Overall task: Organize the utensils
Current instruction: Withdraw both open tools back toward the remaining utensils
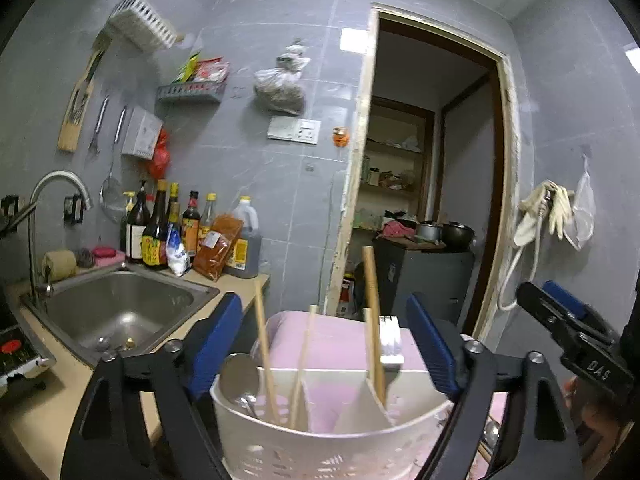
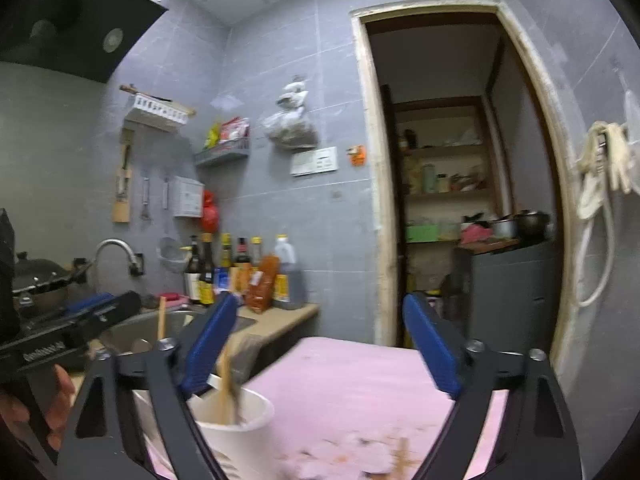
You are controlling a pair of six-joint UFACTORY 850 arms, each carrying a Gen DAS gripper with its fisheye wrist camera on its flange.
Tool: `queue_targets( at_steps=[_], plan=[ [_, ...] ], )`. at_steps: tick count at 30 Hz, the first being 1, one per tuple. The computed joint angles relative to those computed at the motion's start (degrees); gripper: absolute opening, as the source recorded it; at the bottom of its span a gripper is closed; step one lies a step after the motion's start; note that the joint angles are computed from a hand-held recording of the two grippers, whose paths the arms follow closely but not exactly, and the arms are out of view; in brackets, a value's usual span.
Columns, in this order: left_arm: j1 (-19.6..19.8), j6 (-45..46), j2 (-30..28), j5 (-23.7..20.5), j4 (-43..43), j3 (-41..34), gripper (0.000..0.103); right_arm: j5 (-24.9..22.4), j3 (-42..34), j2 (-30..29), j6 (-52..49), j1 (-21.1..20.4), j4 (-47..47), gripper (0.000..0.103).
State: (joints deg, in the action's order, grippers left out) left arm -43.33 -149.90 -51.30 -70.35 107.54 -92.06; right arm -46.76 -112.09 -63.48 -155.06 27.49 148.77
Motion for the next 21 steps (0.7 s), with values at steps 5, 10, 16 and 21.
queue_targets(
  at_steps=[5,10,16,21],
  plan=[
    [-0.80,2.02,-1.18,4.56,1.66,-2.61,0.087,0.38,6.66,3.93,-5.56,-2.54,3.24,0.103],
    [-1.07,4.62,-3.43,12.26,2.38,-6.74,0.087,3.29,10.39,6.02,-8.96,-5.06,5.03,0.103],
    [-0.82,12.27,-7.72,22.74,-1.98,-14.19,0.087,9.94,11.41,6.35,-7.39,-7.55,2.87,0.103],
    [-0.15,22.02,-12.38,30.74,-10.90,-22.12,0.087,17.25,8.31,4.53,4.14,-8.91,-9.15,0.094]
  ],
)
